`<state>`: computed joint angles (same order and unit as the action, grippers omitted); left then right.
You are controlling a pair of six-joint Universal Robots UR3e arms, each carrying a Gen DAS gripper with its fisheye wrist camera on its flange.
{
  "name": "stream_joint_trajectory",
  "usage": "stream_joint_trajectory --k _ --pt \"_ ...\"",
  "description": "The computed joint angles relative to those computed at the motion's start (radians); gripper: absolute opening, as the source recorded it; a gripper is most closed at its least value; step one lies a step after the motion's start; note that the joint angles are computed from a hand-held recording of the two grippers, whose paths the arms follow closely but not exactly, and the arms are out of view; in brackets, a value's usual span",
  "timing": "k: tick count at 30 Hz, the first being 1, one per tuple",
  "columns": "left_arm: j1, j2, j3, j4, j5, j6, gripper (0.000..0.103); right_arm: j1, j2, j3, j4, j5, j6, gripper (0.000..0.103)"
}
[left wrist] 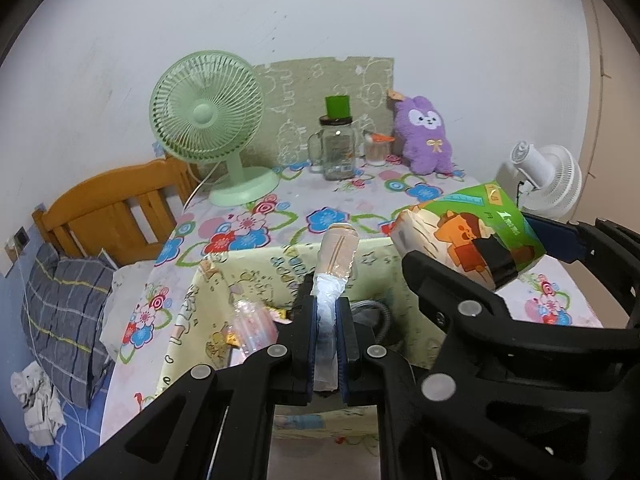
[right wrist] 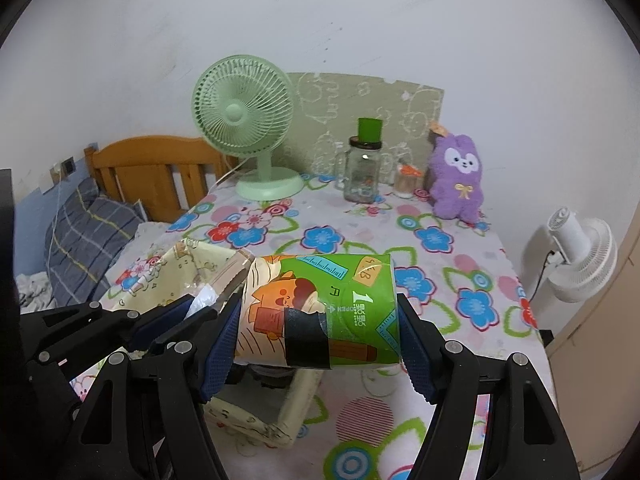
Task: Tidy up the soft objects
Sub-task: 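Lift the white roll with left tool while right tool lifts tissue pack toward box, then lower the white roll into the box while right tool drops the tissue pack in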
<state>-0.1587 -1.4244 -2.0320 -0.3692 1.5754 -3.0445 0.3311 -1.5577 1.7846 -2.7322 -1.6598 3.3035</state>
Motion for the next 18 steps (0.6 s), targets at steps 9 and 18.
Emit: stream_joint_trajectory --k 9,18 --pt "0.061 -0.026 -0.017 0.006 -0.017 0.035 0.007 0.026 0.105 -0.083 0.015 0.019 0.013 0.074" --pt "0.113 -0.064 -0.042 0.017 -0.008 0.058 0.009 0.049 0.183 -0.137 0.036 0.038 0.022 0.074"
